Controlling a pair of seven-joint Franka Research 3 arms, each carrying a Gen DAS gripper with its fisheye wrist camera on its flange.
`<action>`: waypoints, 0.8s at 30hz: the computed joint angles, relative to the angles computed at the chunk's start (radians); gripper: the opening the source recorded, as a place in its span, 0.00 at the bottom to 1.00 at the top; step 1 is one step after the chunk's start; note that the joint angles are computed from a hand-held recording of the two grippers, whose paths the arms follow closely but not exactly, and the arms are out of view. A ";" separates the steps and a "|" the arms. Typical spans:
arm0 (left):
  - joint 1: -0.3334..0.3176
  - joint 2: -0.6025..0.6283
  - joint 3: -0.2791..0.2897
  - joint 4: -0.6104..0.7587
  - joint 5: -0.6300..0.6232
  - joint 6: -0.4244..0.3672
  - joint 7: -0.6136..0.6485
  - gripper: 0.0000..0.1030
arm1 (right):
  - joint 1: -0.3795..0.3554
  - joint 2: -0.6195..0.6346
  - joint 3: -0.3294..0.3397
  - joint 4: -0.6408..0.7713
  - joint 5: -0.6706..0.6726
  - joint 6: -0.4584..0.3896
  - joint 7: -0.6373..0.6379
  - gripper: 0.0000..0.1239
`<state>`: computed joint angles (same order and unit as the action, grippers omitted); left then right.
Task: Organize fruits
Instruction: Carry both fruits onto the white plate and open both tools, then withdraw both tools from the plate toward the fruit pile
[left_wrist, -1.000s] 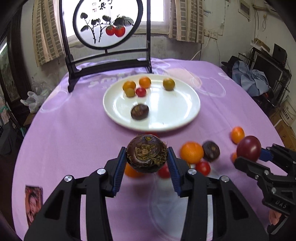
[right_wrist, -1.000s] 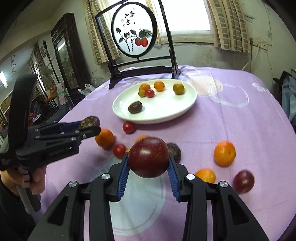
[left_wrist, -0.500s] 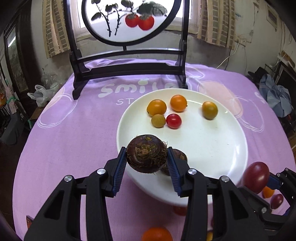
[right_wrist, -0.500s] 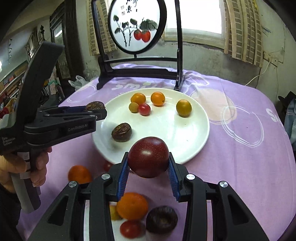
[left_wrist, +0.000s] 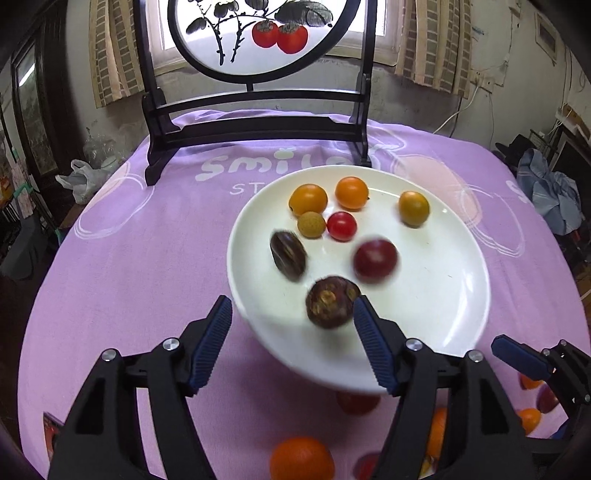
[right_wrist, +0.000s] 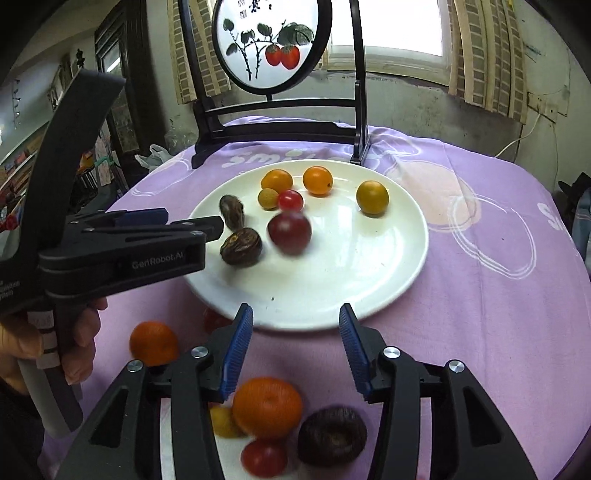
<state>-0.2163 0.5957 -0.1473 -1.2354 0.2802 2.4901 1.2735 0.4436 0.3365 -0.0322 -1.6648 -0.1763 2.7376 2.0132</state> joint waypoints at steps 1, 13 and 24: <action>0.007 -0.027 -0.006 -0.042 -0.009 0.015 -0.002 0.65 | 0.000 -0.020 0.001 -0.028 0.001 0.011 0.002 0.40; 0.055 -0.336 -0.044 -0.532 -0.056 0.225 -0.037 0.73 | -0.022 -0.271 0.052 -0.392 -0.086 0.144 0.150 0.40; 0.067 -0.464 -0.072 -0.782 -0.175 0.286 0.040 0.75 | -0.078 -0.351 0.147 -0.537 0.000 0.157 0.114 0.40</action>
<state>-0.1497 0.1321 -0.2195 -2.0175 0.1057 2.7759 1.3133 0.3653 -0.0148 0.1152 -2.2020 -0.1766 2.8951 2.1270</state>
